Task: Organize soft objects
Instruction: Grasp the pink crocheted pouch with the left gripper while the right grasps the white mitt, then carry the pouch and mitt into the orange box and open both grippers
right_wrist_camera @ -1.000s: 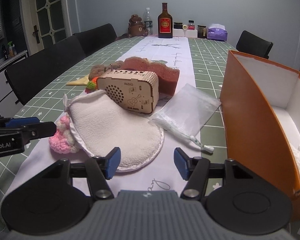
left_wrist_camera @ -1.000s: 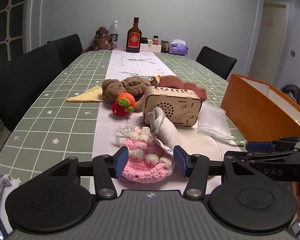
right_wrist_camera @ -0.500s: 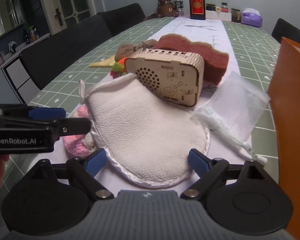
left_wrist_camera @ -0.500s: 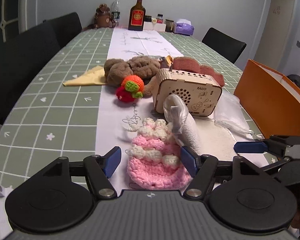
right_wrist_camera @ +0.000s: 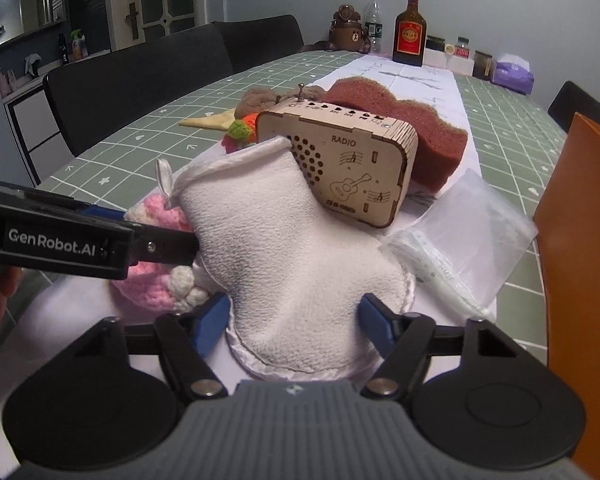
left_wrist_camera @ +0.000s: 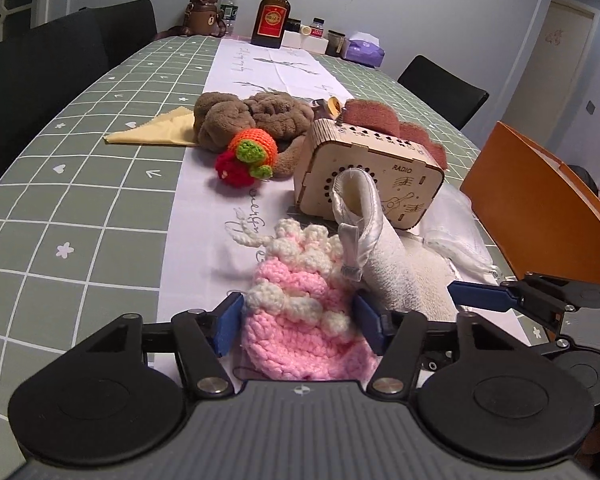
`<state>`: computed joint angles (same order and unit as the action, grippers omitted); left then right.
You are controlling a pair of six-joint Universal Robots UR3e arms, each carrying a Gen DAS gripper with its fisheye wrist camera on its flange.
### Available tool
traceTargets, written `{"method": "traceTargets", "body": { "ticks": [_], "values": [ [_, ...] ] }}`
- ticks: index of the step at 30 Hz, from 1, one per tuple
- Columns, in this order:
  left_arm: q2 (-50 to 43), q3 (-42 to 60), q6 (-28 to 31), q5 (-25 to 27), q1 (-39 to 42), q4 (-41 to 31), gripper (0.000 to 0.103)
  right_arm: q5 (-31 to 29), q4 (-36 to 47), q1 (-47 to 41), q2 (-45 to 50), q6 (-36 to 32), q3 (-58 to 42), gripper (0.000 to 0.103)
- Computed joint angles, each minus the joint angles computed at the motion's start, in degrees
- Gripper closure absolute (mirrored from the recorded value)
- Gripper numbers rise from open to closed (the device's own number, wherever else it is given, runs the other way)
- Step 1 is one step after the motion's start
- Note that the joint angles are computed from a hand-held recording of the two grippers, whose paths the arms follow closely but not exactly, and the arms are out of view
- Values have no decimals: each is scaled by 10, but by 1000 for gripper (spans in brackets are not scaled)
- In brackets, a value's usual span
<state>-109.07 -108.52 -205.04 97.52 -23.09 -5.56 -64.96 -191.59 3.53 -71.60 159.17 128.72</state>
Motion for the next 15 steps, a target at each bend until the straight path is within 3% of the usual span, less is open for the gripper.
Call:
{"method": "traceTargets", "body": {
  "ticks": [7,10,11,15],
  "values": [
    [-6,15,-7,34,-20,-9,56,-49,-33,11,5,0,2,78],
    [-3,16,-12,48,-26,-9,67,-58,-22,13,1,-5,-4,84],
    [-2,18,-14,61,-31,-12,76,-54,-17,11,-4,-2,-3,84],
    [13,7,-16,67,-31,-17,76,-16,5,-5,-40,-2,11,85]
  ]
}}
